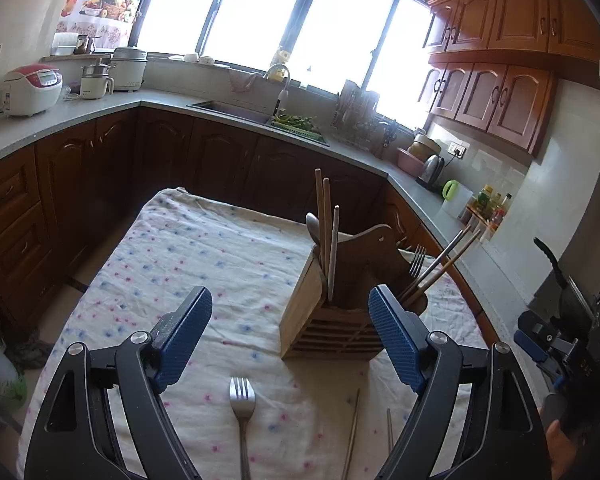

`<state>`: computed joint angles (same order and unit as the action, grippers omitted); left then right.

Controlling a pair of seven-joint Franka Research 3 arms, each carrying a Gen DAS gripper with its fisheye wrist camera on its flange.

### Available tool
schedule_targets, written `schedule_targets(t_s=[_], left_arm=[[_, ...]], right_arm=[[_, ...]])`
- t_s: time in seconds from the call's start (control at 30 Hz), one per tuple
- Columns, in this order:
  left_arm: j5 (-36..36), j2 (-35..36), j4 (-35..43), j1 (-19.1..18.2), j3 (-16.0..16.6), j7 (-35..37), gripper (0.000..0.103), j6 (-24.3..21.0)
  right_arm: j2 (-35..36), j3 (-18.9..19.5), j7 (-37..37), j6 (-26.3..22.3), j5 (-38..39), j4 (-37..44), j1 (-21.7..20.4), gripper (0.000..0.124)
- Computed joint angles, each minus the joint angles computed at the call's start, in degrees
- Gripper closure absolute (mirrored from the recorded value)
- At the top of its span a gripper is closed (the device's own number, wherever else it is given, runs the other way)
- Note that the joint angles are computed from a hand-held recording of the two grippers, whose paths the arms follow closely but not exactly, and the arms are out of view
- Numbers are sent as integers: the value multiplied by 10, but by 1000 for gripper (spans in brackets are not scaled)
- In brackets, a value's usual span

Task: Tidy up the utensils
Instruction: 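Withdraw both tools back toward the last chopsticks on the cloth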

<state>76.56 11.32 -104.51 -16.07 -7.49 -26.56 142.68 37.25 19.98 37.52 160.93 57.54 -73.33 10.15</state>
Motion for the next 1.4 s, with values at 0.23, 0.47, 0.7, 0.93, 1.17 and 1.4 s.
schedule_targets(t_s=[0.23, 0.47, 0.7, 0.93, 1.17, 1.4], left_arm=[[-19, -9, -38, -5, -10, -9, 19, 12], [-52, 5, -50, -15, -18, 12, 19, 26], [-106, 44, -27, -32, -14, 69, 19, 40], [-162, 87, 16, -47, -2, 150, 19, 48], [-224, 132, 71, -60, 11, 242, 19, 47], [-278, 179, 132, -66, 22, 320, 29, 42]], right_arm=[[-67, 4, -66, 35, 63, -122, -28, 23], [-101, -24, -79, 51, 99, -193, -27, 23], [-108, -46, -64, 70, 86, -230, -19, 23], [-92, -65, 1, 71, 17, -230, -14, 24], [-68, -76, 80, 69, -72, -210, -9, 27], [-42, -101, 172, 54, -169, -182, 3, 44]])
